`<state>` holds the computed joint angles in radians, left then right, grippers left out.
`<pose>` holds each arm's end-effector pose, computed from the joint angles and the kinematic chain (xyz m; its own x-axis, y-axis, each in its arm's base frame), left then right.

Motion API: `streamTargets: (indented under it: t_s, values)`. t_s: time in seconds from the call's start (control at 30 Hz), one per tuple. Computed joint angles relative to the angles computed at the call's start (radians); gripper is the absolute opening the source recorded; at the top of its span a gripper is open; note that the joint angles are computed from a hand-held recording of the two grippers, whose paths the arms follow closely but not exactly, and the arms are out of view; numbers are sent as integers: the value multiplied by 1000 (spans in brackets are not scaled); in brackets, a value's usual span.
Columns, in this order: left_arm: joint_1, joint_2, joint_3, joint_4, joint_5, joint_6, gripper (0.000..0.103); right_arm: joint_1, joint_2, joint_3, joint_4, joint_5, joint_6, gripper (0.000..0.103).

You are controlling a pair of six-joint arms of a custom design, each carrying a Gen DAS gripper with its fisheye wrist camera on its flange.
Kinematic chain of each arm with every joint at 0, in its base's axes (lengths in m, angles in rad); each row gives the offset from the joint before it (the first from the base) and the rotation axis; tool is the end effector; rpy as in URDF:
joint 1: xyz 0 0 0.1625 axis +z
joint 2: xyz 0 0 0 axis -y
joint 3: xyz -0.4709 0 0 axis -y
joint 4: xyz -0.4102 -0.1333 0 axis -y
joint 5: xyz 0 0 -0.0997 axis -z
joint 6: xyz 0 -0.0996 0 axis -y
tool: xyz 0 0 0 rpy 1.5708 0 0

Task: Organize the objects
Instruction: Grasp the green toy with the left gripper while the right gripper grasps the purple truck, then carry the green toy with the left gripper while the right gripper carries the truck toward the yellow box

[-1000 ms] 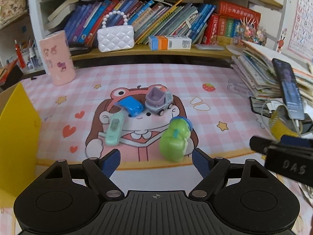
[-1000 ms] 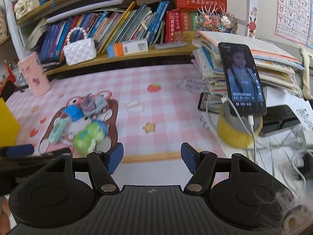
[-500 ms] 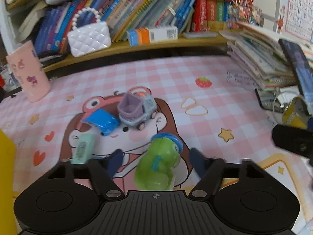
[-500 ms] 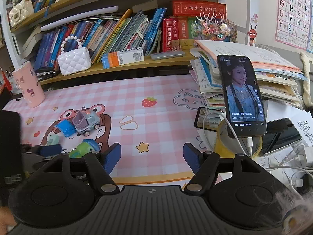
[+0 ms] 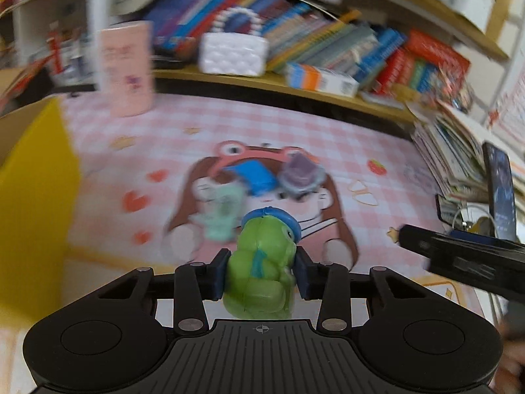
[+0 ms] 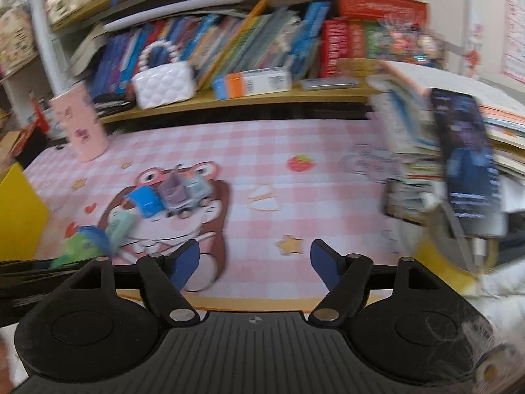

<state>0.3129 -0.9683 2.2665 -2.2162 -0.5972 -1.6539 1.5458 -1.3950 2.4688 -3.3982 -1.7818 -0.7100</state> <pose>-0.3356 -0.3352 0.0504 -0.7785 -0.3009 -0.5508 0.2410 0.6670 -0.7050 0.1020 -0.4200 0.2628 -0.7505 -0.3480 0.5619 -0.6210 0.6622 -0.4194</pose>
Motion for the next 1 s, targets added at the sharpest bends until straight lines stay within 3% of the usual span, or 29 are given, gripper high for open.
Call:
streamTargets:
  t_s: [0.2, 0.33, 0.47, 0.63, 0.7, 0.77, 1.0]
  values:
    - [-113, -104, 24, 274, -72, -315, 39, 22, 138, -37, -42, 67, -94, 73]
    - [-143, -117, 15, 354, -128, -400, 39, 37, 258, -88, -113, 79, -185, 77]
    - [-165, -125, 12, 395, -163, -439, 39, 51, 349, -154, -145, 59, -227, 77]
    - [-175, -129, 7, 408, -175, -448, 39, 56, 400, -235, -79, 30, -169, 77]
    - [-179, -128, 3, 417, -175, -450, 39, 47, 402, -249, -52, 45, -160, 73]
    - [-181, -129, -1, 425, -170, -453, 39, 35, 391, -252, -18, 80, -150, 60]
    - [-193, -135, 7, 421, -150, -451, 39, 36, 316, -195, -19, 64, -107, 60]
